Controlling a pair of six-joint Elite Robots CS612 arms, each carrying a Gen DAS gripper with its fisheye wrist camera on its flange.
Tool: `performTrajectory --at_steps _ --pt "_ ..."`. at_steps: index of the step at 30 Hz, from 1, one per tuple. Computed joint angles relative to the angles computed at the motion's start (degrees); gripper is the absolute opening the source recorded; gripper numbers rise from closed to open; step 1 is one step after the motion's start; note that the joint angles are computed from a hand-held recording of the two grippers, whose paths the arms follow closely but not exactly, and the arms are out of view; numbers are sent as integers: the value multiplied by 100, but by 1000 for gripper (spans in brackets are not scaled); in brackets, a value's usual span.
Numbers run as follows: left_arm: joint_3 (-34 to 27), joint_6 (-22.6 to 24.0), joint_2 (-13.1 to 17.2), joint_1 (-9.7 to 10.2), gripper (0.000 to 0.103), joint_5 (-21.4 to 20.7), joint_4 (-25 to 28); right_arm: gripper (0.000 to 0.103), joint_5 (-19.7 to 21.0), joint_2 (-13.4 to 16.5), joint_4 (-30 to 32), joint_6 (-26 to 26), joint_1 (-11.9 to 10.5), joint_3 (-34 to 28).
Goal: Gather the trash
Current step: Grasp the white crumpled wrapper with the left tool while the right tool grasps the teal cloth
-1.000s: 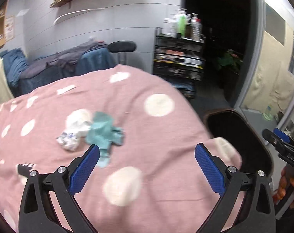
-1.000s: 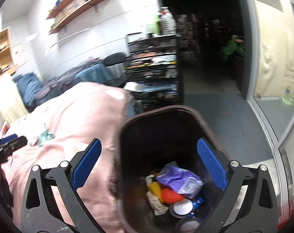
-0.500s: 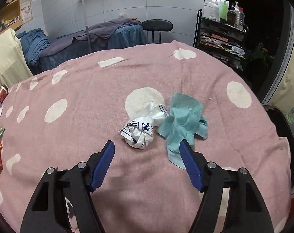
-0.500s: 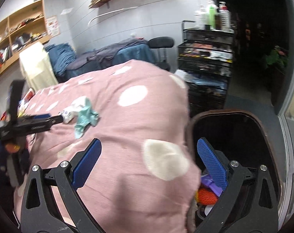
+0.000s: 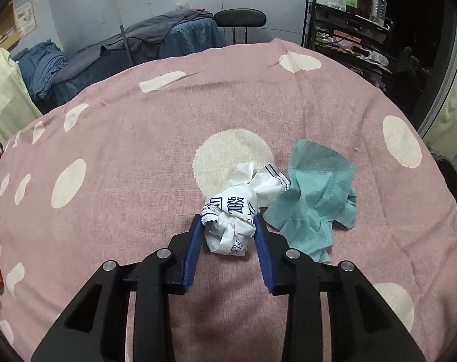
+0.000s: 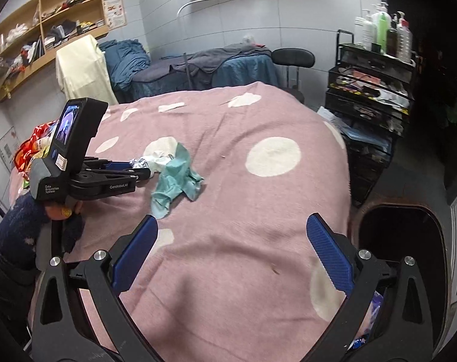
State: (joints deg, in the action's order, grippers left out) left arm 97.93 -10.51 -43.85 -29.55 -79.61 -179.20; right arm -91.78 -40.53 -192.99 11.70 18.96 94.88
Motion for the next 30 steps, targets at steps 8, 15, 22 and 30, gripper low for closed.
performTrajectory --at_steps 8,15,22,30 --pt "414 -620 -140 51 33 176 -993 97 409 185 935 -217 -2 -657" --pt "910 -1102 -293 21 33 408 -1886 97 307 529 2086 -950 136 -1561" --pt "1091 -1462 -274 49 33 424 -2292 87 220 875 3220 -1043 161 -2385" --pt "1103 -1424 -251 47 33 374 -2346 48 337 1092 3819 -1211 153 -2802"
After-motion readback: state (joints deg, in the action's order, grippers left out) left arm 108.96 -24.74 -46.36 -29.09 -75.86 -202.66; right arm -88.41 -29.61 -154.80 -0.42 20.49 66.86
